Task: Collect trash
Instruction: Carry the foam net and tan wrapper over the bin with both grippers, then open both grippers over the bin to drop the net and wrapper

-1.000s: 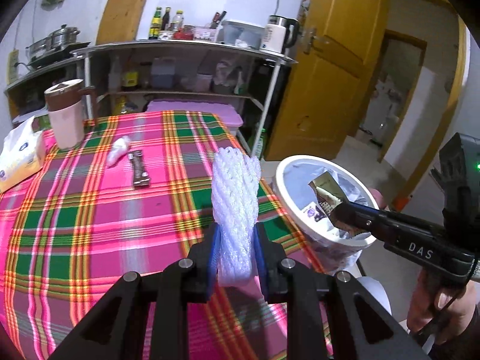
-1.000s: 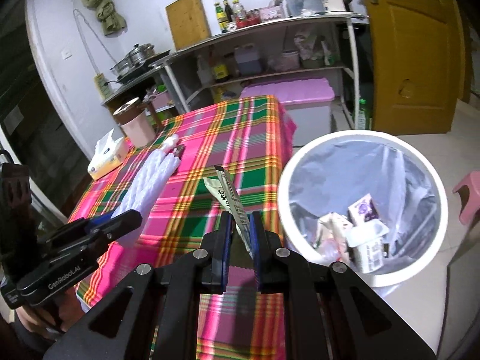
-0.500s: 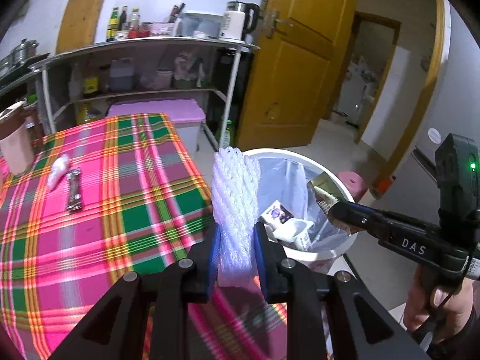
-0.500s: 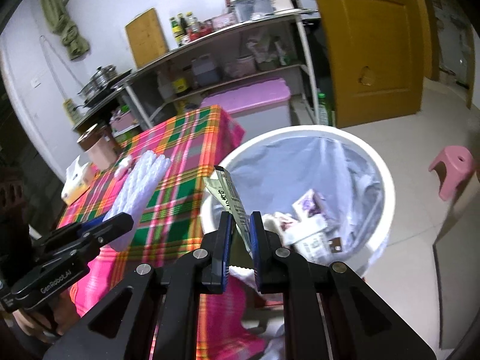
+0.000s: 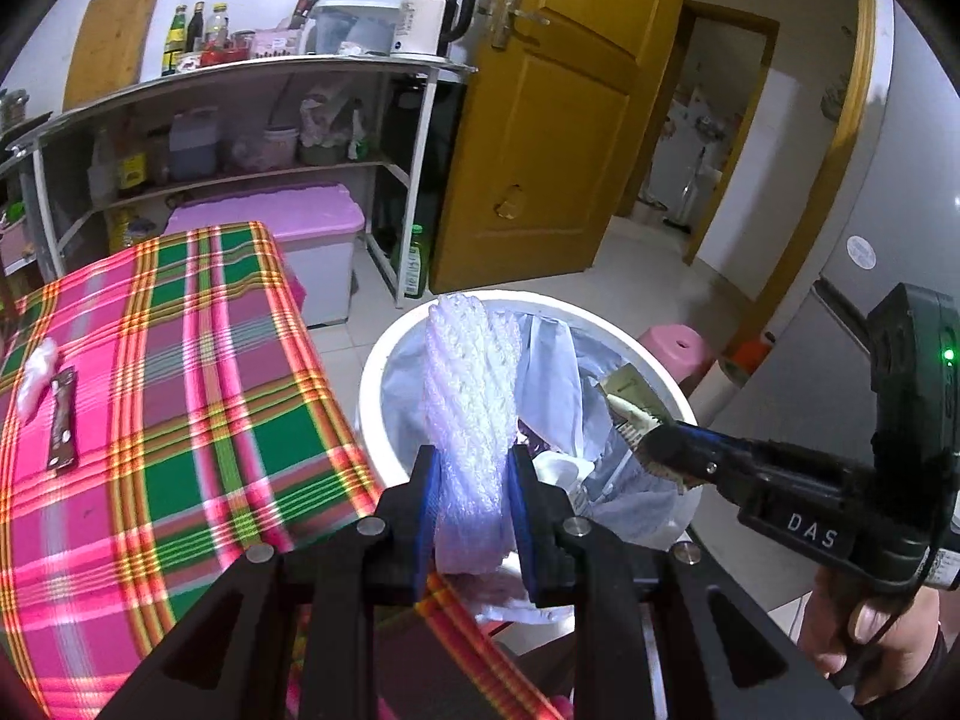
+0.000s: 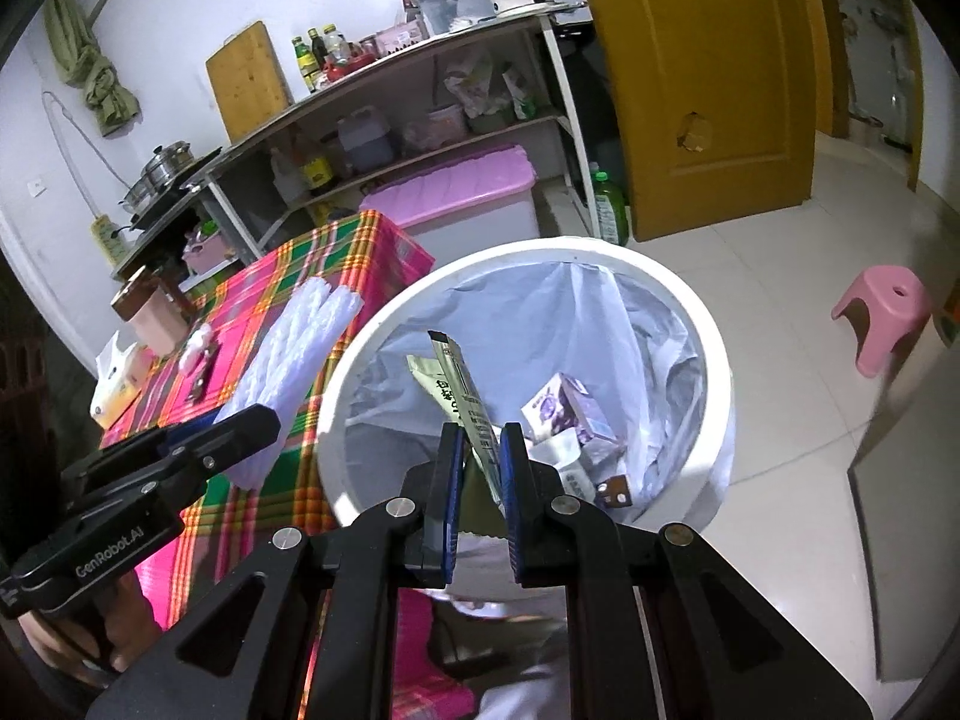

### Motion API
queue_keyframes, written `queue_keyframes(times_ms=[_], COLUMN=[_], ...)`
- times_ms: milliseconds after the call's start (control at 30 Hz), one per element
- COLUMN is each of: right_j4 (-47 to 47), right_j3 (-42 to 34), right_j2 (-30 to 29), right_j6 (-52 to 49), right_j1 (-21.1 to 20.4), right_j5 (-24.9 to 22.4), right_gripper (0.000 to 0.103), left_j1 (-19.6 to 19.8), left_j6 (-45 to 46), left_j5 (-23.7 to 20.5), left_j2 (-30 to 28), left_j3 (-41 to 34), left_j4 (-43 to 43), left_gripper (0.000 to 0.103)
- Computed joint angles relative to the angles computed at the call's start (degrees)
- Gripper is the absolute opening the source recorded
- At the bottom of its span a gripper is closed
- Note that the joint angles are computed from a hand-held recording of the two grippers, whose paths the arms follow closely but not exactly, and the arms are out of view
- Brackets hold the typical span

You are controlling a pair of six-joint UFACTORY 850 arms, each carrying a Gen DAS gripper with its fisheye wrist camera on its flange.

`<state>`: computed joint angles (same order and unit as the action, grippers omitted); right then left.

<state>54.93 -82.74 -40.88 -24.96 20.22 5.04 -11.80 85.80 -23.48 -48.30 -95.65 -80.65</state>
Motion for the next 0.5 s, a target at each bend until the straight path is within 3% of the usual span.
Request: queue_keyframes(times_ms=[500], right_j4=[29.89], right_j3=[-2.27], right_j2=[-1.72], right_j6=[-31.07], right_j1=[-1.21], right_j5=[0.37], right_gripper=[0.014], left_j1=[-1.12], left_j6=[-7.95], left_j5=[-1.46], left_j2=[-5.80], left_j3=[-8.42], left_j4=[7.26], left_gripper=[0.028])
